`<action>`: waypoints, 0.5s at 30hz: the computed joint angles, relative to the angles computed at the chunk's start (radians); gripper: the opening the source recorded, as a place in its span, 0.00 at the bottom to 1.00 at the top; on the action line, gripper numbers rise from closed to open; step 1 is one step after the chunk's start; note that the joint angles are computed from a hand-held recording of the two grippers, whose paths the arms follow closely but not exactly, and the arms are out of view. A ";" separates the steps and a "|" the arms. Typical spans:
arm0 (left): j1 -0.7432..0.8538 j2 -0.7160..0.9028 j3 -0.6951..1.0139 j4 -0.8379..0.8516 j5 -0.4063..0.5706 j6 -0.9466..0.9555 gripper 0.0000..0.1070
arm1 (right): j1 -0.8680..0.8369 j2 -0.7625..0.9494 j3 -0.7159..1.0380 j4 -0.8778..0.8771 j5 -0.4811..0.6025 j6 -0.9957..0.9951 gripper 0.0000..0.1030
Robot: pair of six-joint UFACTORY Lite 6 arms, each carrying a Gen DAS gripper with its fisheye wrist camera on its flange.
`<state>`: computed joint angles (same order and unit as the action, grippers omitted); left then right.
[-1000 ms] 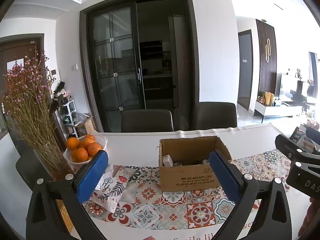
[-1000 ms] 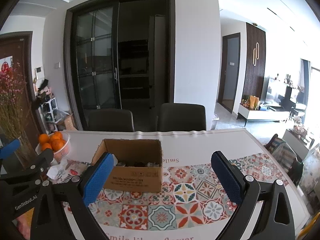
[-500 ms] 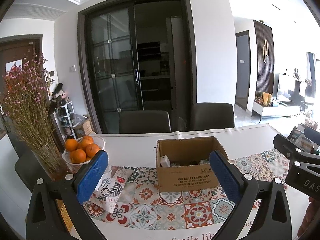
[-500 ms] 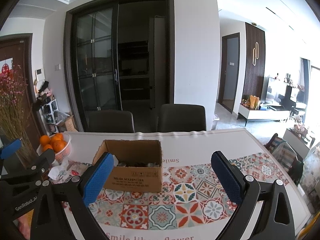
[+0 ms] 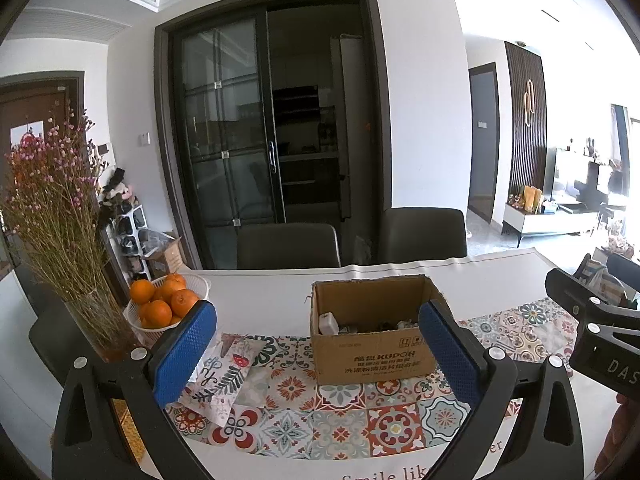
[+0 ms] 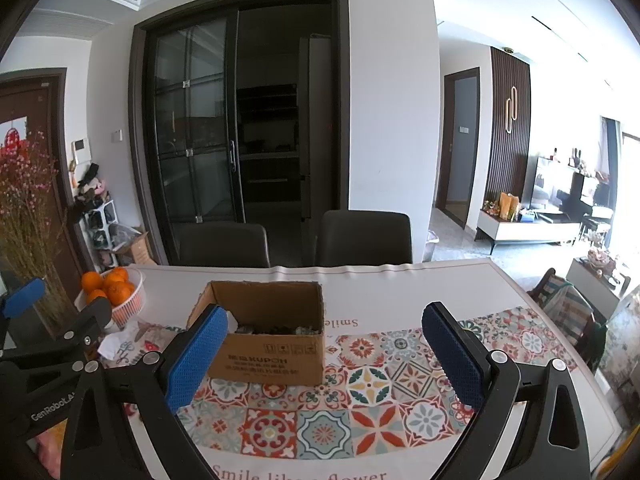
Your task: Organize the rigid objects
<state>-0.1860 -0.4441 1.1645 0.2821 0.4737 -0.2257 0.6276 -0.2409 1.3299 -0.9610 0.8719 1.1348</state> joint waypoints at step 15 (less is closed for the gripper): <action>-0.026 -0.004 0.003 0.046 0.012 -0.044 0.96 | 0.003 -0.007 0.000 0.007 0.002 -0.005 0.96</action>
